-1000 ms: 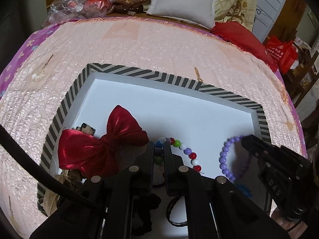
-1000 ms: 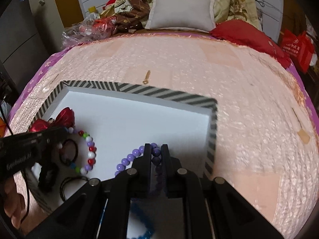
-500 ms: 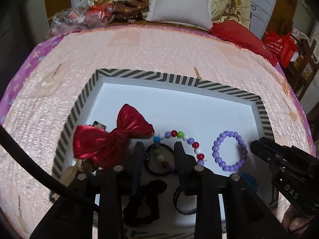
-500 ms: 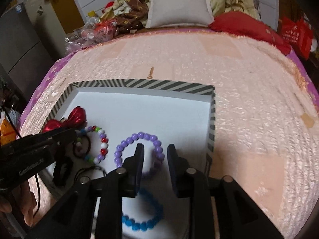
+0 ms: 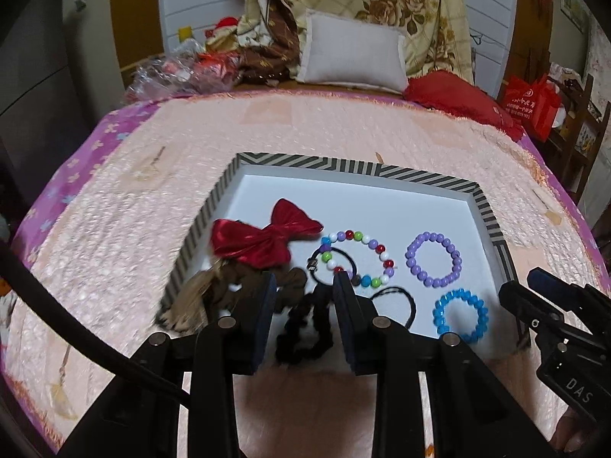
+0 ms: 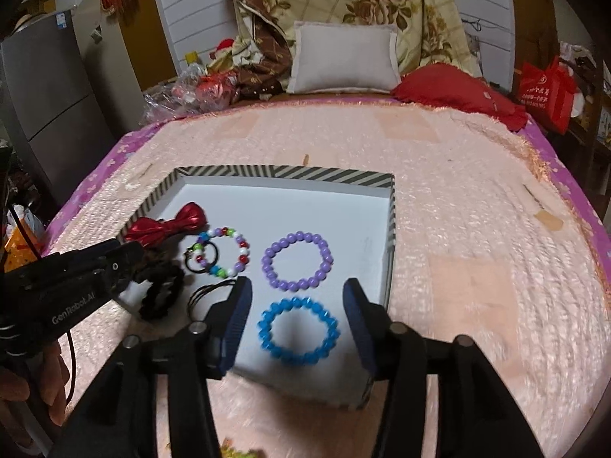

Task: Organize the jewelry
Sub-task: 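Move both tools back over the last bracelets beside the box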

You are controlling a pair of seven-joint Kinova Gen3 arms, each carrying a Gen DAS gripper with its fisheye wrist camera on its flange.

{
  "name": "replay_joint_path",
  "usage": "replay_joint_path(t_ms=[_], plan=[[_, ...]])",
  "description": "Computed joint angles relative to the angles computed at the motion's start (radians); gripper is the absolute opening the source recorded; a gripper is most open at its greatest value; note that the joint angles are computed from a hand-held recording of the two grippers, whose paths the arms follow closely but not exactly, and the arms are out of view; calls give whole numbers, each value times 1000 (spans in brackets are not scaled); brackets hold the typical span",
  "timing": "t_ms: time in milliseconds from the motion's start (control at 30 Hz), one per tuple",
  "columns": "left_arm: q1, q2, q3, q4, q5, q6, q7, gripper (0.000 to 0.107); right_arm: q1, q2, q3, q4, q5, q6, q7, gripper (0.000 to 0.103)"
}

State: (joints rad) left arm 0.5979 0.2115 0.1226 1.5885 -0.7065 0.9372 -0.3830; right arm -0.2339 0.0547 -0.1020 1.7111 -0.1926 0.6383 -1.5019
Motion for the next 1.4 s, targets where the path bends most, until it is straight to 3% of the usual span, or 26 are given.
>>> replay_joint_path(t_ms=[533, 1400], plan=[[84, -89, 99, 130, -139, 102, 220, 23, -31, -157, -6, 157, 18, 7, -50, 56], [128, -107, 159, 179, -177, 169, 326, 23, -54, -239, -5, 198, 44, 42, -35, 56]])
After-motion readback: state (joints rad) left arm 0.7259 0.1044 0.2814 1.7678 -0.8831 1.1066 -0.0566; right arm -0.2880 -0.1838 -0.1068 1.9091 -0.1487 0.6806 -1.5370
